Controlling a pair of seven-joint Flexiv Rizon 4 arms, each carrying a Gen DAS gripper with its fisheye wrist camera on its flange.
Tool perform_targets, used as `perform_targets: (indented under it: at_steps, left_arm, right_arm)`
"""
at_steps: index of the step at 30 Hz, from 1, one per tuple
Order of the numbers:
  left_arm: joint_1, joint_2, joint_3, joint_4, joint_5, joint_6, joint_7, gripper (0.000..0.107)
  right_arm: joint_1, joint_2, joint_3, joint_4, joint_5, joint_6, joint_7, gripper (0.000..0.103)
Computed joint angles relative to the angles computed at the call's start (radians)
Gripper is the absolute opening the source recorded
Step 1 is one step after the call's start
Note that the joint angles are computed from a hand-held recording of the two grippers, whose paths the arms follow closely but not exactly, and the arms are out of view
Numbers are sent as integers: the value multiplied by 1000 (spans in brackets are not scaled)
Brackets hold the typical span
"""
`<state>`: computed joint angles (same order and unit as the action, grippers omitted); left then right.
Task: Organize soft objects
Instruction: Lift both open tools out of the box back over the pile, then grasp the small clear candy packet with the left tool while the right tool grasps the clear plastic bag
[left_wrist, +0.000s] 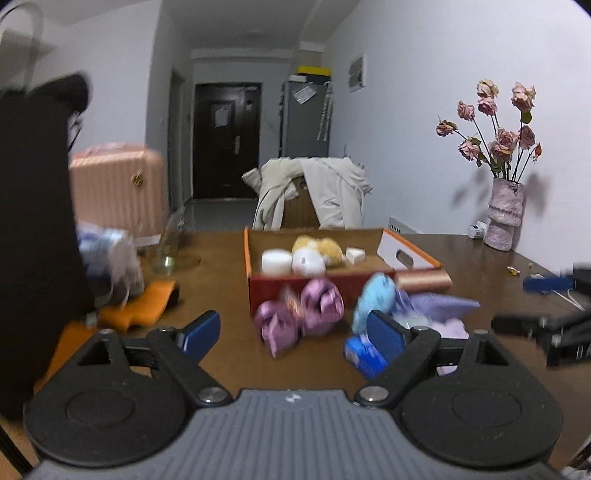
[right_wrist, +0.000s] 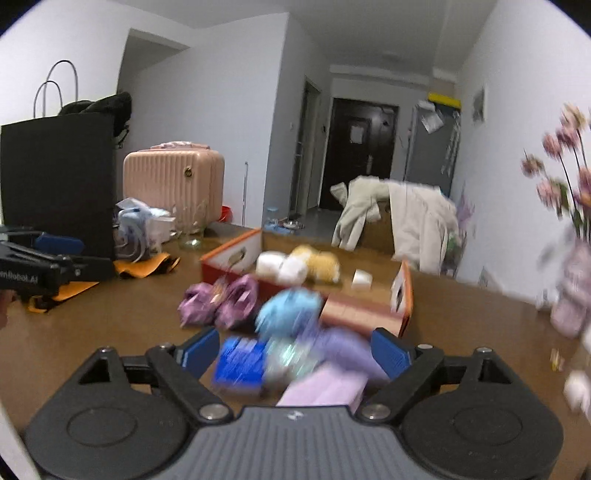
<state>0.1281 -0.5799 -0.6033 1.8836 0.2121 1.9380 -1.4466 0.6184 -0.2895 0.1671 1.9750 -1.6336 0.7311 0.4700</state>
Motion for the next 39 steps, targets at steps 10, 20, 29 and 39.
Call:
perform_targets:
  at_steps: [10,20,29,39]
  left_arm:
    - [-85,133,194,280,52,157,-145,91]
    - [-171,183,318,375,117,285,-200,92]
    - [-184,185,341,383,144,300,-224,92]
    - [-157,166,304,321,147,219,-239,92]
  right_arm:
    - [146,-5,78,100,86,-188,254,91]
    - [235,-12,102,123,128,-318,327,91]
    - [262,-27,98,110,126,-325,336,90]
    - [222,-29,77,102,96,-270,343,87]
